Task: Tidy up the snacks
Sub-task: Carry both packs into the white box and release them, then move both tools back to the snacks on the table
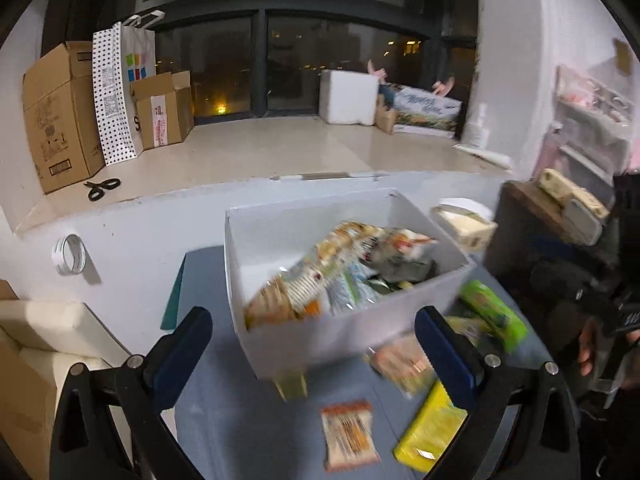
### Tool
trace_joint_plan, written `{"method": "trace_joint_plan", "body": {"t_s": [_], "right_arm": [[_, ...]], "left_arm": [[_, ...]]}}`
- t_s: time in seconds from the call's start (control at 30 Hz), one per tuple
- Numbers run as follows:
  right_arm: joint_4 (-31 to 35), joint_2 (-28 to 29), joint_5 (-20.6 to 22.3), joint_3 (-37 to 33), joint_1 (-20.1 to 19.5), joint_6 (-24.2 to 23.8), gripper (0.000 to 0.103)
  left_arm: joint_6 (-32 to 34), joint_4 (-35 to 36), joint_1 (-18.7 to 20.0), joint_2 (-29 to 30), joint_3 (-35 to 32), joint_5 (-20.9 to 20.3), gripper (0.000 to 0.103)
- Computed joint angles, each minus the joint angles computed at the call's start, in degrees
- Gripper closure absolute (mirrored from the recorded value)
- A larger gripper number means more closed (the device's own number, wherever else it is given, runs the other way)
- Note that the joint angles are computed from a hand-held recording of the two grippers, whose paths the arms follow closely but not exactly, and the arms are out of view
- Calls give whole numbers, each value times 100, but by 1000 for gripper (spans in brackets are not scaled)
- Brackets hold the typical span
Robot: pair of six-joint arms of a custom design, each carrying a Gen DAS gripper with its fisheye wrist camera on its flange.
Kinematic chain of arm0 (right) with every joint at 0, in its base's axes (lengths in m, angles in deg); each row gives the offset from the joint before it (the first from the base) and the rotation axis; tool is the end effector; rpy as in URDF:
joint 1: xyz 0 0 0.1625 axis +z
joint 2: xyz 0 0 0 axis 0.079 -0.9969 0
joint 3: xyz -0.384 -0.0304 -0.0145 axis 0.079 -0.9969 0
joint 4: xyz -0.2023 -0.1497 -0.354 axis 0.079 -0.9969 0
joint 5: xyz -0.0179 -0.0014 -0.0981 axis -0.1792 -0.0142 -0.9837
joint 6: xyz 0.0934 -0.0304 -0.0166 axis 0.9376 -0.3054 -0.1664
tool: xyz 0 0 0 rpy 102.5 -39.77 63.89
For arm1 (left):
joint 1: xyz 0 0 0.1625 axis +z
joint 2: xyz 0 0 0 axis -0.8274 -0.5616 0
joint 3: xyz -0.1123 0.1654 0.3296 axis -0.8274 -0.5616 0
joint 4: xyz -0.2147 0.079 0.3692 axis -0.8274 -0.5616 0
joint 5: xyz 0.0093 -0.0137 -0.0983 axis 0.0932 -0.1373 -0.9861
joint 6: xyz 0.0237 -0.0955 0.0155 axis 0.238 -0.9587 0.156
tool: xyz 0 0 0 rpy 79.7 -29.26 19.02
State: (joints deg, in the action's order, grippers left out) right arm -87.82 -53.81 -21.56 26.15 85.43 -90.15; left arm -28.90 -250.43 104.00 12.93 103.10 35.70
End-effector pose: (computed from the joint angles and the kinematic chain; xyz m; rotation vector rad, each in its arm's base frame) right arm 0.1339 -0.7318 0.2281 1.0882 -2.5681 0.8373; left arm -0.2614 -0.6152 0.1208 0.4012 2.2202 -1.0905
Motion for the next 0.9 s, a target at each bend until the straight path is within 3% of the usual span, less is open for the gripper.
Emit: {"method": "trace_joint_plan", "body": {"t_s": [0.07, 0.13, 0.2, 0.27, 0.37, 0.5, 0.63, 0.8, 0.9], "right_arm": [[-70, -421, 134, 548, -136, -85, 0], [-318, -815, 214, 1112, -286, -148, 0], [-647, -1081, 91, 1586, -390, -335, 0], [-898, -1235, -59, 1940, -477, -445, 0], [-880, -1307, -218, 2251, -638, -534, 0], [-790, -1047, -404, 2198, -759, -436, 0], [-88, -466, -725, 1561, -787, -78, 0], [-1158, 255, -1121, 1064, -644, -55, 0], [-1244, 599, -1173, 561, -549, -281, 0]], "left_arm": [[-44, -222, -203, -186, 450, -20, 0], [30, -650, -393, -170, 745, 223, 0], [-132, -860, -532, -159, 1028, 336, 0], [-480, -896, -594, -190, 1275, 195, 0], [-893, -778, -635, -138, 1438, 145, 0], [-1081, -609, -575, 30, 1426, 156, 0], [-1376, -456, -498, 44, 1463, 15, 0], [-1453, -445, -502, -6, 1587, -17, 0], [-1405, -557, -501, -34, 1636, -85, 0]]}}
